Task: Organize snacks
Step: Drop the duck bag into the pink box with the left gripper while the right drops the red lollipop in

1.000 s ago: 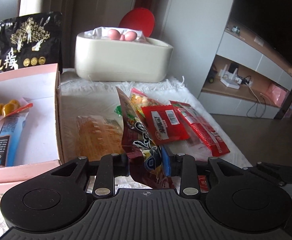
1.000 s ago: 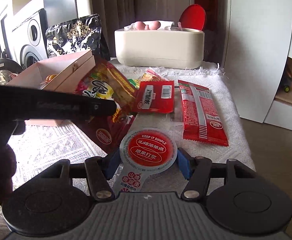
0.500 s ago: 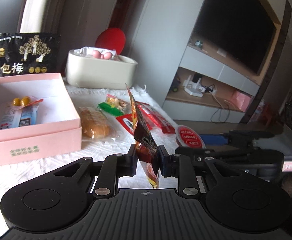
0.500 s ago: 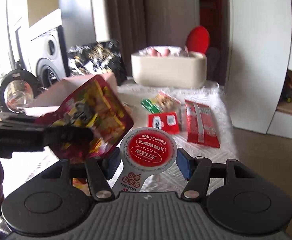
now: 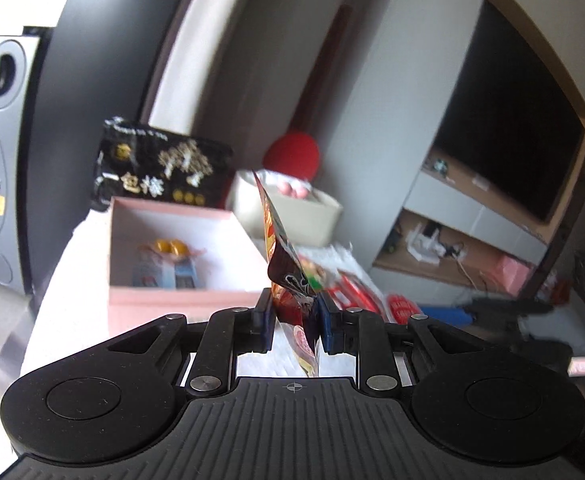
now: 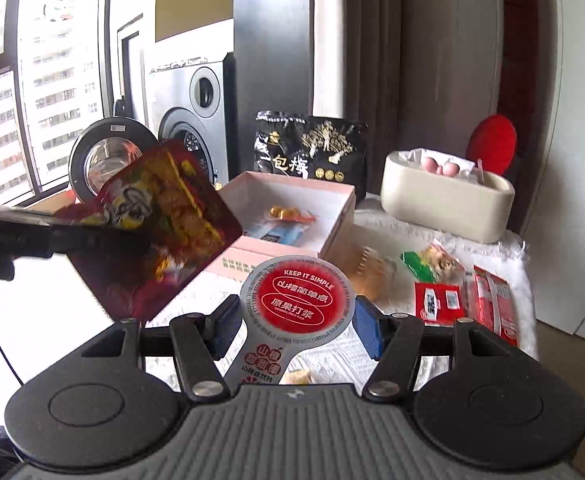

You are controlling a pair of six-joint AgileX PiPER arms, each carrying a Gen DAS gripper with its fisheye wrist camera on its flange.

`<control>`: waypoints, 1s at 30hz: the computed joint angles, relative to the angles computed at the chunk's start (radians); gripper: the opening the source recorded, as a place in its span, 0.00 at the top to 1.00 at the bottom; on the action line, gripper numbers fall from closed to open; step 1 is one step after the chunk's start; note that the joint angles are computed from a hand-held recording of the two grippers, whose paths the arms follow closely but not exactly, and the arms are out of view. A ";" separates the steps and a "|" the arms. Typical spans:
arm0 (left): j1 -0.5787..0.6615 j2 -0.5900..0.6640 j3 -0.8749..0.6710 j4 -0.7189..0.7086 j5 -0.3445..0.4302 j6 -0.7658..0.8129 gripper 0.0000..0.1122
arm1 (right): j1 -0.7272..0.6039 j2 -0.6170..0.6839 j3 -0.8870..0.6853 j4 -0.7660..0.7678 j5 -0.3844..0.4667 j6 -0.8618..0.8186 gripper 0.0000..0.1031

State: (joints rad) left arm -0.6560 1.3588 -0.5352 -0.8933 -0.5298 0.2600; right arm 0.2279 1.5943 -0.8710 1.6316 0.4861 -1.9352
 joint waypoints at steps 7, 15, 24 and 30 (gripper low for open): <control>0.375 0.234 -0.248 0.683 0.107 -0.638 0.77 | 0.072 0.014 -0.045 0.005 -0.091 0.022 0.41; 0.470 0.584 -0.556 1.116 0.226 -1.038 0.75 | 0.095 0.073 -0.112 -0.067 -0.178 0.140 0.41; 0.409 0.269 -0.130 0.466 -0.022 -0.482 0.75 | 0.124 0.186 -0.342 -0.404 -0.169 0.541 0.41; 0.241 0.125 0.001 0.042 0.015 -0.135 0.75 | 0.209 0.460 -0.858 -0.780 -0.004 1.110 0.40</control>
State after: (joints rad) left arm -0.4150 1.4836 -0.5344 -0.8511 -0.5146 0.1251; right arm 0.4367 2.0547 -1.7289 0.8518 0.4820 -0.8255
